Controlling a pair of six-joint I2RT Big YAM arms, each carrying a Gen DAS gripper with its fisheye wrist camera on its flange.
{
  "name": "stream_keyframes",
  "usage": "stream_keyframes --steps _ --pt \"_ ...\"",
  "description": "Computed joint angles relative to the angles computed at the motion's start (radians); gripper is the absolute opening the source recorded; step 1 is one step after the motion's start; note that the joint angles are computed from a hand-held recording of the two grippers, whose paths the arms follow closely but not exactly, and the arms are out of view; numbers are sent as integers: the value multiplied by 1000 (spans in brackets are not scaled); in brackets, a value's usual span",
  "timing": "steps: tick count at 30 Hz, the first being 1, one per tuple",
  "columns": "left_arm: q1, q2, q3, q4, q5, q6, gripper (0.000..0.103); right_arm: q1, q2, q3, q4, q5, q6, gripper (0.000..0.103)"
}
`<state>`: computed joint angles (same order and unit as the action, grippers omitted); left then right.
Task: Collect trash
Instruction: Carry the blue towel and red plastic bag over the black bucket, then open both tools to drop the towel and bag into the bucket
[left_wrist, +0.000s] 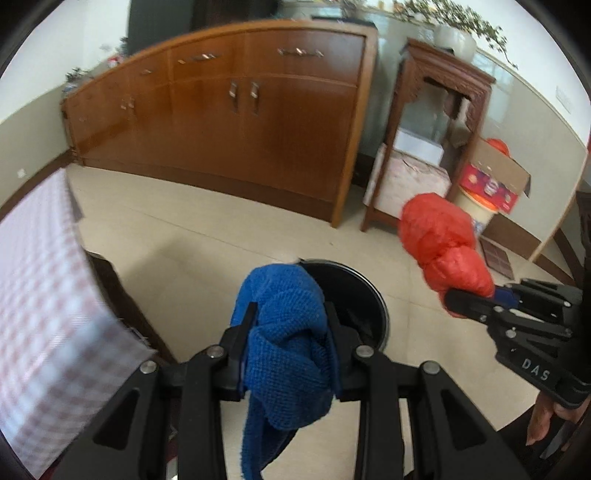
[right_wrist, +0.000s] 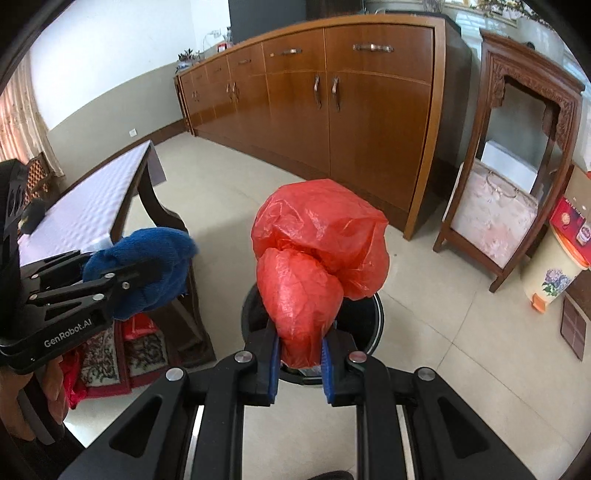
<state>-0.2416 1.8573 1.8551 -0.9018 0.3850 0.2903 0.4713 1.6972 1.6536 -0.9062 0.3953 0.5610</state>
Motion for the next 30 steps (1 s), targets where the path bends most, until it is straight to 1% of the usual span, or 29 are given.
stream_keyframes --steps 2,5,9,12,14,17,18,19,20,21,22,23,24,25,26,28,29,30 --pt "-13 34 29 -33 -7 12 33 -19 7 -10 -1 -26 -15 19" --pt "-26 79 66 -62 -10 17 33 -43 26 -19 -5 -58 -67 19" --pt "-42 138 113 -97 -20 23 33 -77 54 -32 9 -110 -126 19" --pt "-52 178 147 -126 -20 35 33 -96 93 -27 19 -152 -169 19" --pt "-56 216 183 -155 -16 45 33 -112 128 -12 20 -203 -191 19" --pt "-65 279 243 -189 -37 48 33 -132 186 23 13 -236 -242 19" --pt "-68 307 274 -209 -41 47 34 -140 203 35 7 -250 -253 19" --pt "-68 346 324 -251 -24 40 35 -146 221 49 1 -262 -267 19" --pt "-65 381 368 -292 13 42 42 -155 241 64 -4 -286 -288 20" --pt "-63 411 398 -313 38 37 60 -160 265 82 -16 -299 -315 22" --pt "-60 419 398 -309 25 18 72 -157 286 98 -36 -266 -331 46" --pt "-57 413 380 -289 13 0 87 -156 287 89 -33 -248 -327 87" --pt "-47 390 338 -257 14 -12 91 -156 269 53 5 -249 -323 98" --pt "-42 373 313 -245 2 -20 95 -152 249 21 33 -230 -311 102" --pt "-37 349 278 -225 -15 -25 101 -150 239 8 34 -209 -298 103" --pt "-28 270 164 -133 -62 -25 102 -140 216 -17 43 -170 -270 103" --pt "-24 230 110 -84 -81 -31 102 -133 209 -20 34 -137 -243 103" --pt "-18 187 52 -31 -97 -46 102 -126 188 -41 51 -122 -211 103"
